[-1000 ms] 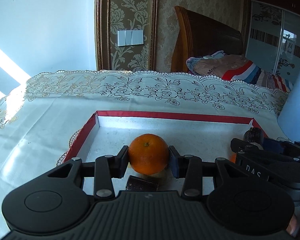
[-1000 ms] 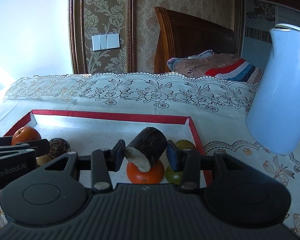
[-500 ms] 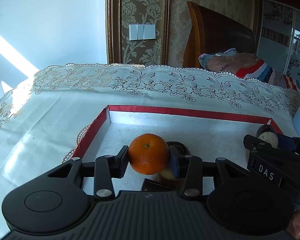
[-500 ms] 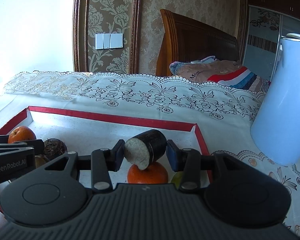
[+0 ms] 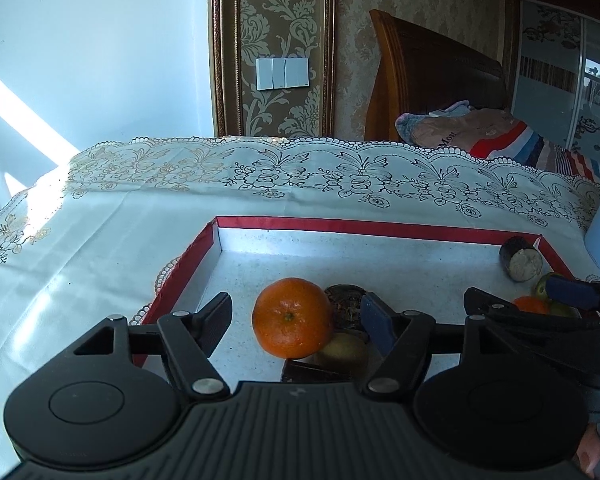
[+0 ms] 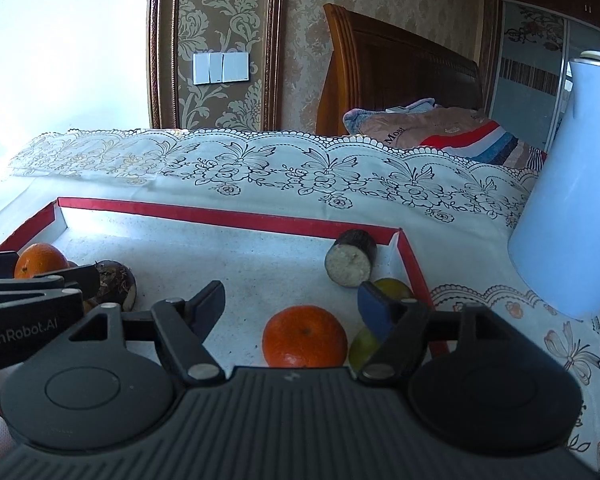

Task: Organize fruits
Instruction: 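Open both tools to release the tangerine and eggplant piece in the tray, then withdraw both open tools back out of the tray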

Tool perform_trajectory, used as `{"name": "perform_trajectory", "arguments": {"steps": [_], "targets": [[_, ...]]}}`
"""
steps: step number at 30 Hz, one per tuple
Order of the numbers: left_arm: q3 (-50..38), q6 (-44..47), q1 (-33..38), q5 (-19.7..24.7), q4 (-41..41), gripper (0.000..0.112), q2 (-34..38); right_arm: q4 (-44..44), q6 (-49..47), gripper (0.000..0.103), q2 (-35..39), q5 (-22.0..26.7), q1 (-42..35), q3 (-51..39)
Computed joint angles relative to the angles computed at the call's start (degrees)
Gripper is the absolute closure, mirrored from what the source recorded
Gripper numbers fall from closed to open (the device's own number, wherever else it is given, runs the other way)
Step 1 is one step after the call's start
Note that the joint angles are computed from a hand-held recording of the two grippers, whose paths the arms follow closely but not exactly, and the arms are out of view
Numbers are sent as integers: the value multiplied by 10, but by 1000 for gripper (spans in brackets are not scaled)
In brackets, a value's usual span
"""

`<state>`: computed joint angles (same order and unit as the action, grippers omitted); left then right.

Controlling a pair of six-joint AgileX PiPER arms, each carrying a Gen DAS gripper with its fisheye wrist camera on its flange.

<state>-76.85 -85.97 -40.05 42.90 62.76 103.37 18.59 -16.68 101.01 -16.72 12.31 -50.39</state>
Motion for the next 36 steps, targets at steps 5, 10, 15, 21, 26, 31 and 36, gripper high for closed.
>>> {"name": "perform_trajectory", "arguments": {"steps": [5,10,15,21,26,31,36], "targets": [[9,-11,2,-4,2,37,-6,8,-4,22,-3,-2,0,4],[35,-35,2,-15,16,37,-27,-3,7,16,-17,-14,2,22],[66,-70,-14,-6,48,37,-54,-7,13,11,-42,-25,3,51],[83,-54,-26,-6,20,36,-79,-50,59,7,-67,-4,-7,73],[115,-65,-44,7,16,36,-103,-83,88,7,-97,-12,-9,109],[163,-103,-65,17,29,36,-138,-180,184,5,-143,-13,-28,159],[201,-137,-111,60,59,36,-154,-330,337,5,-183,-10,-58,201]]}}
